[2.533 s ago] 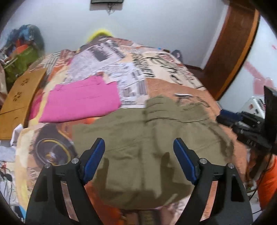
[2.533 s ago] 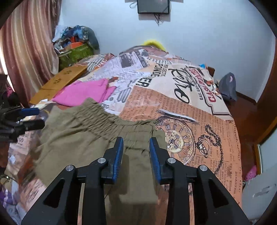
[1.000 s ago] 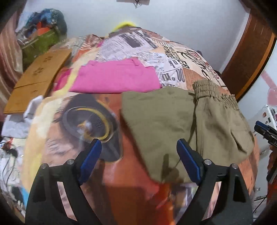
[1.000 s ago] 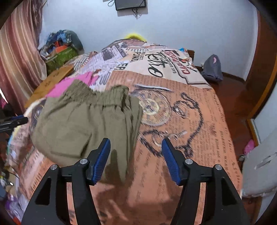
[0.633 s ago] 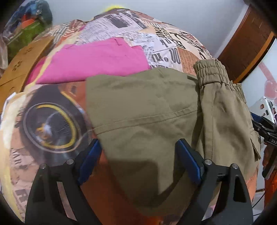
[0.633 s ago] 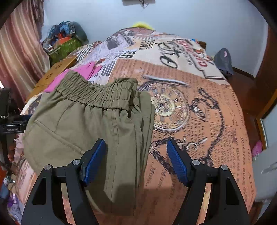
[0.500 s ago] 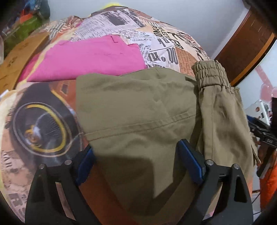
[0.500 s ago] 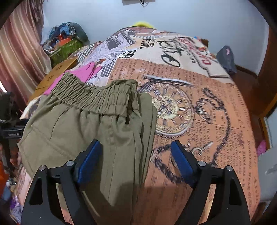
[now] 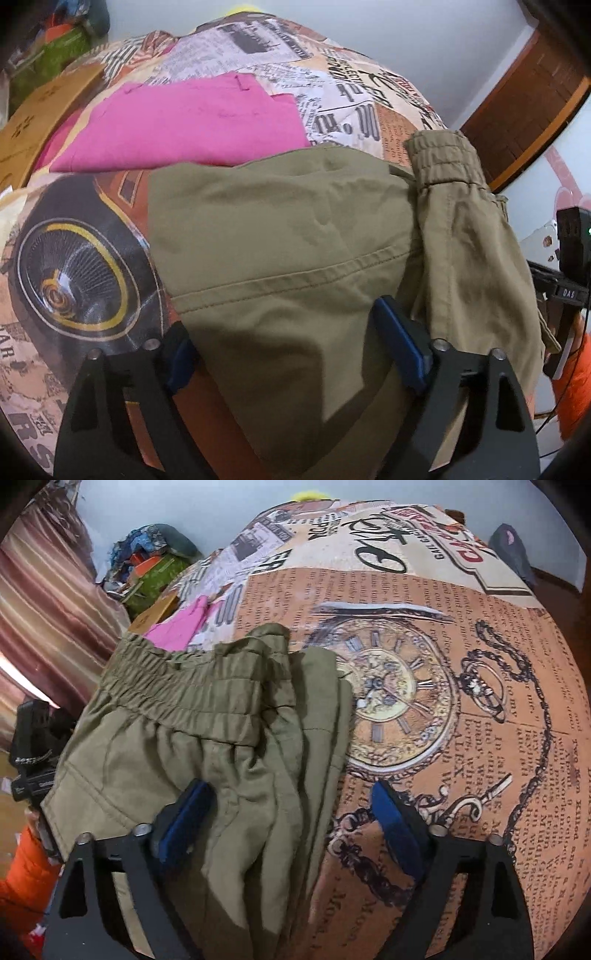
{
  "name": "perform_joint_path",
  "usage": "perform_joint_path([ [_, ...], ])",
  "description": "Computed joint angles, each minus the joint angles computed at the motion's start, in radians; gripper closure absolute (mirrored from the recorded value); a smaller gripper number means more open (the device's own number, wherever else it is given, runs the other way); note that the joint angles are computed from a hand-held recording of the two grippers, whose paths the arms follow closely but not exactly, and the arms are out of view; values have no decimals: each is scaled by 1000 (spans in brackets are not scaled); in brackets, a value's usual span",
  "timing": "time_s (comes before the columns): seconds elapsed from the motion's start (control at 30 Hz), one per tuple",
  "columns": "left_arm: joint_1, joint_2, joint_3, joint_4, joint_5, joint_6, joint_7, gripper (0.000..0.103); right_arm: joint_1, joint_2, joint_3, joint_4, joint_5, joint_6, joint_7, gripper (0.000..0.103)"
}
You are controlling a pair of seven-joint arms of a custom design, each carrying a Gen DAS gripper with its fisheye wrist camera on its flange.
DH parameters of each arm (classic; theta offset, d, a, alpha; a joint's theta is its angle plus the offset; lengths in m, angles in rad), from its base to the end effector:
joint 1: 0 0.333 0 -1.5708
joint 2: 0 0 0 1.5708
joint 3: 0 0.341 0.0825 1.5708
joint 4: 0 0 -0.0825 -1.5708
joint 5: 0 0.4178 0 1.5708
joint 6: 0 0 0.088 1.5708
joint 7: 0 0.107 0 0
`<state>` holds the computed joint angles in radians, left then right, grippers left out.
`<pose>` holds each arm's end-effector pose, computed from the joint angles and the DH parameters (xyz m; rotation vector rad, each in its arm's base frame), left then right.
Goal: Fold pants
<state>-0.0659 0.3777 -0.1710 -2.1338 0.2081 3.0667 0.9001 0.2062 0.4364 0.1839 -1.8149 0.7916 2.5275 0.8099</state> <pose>0.6247 -0.1628 0.2894 -2.2548 1.7322 -0.7701 0.6614 0.2513 0.3311 -2.1588 1.2495 0.1797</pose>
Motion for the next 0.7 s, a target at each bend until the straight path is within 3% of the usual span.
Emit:
perform_joint_path([
  [0.1, -21, -11, 15, -7, 20, 8, -7, 36, 7, -15, 2, -7, -15, 1, -30, 48],
  [0.23, -128, -34, 116, -3, 121, -27, -74, 51, 25, -30, -3, -19, -39, 37, -45, 68],
  [0.3, -141, -42, 128, -3, 157, -40, -95, 59, 32, -31, -9, -19, -52, 47, -28, 72],
  [0.33, -140, -48, 125, -4, 172, -43, -96, 70, 29, -34, -6, -21, -46, 48, -23, 74],
  [0.4, -113, -56, 94, -10, 158, -42, -66, 83, 28, -34, -6, -19, -46, 51, -18, 78],
  [0.43, -139, -64, 121, -8, 202, -48, -102, 87, 27, -36, -4, -19, -43, 54, -22, 82],
  [0.53, -191, -80, 172, -3, 300, -66, -172, 94, 26, -50, 0, -27, -37, 75, -38, 88],
  [0.7, -184, -122, 171, -19, 394, -44, -253, 100, 23, -85, 11, -43, -1, 101, -68, 91],
])
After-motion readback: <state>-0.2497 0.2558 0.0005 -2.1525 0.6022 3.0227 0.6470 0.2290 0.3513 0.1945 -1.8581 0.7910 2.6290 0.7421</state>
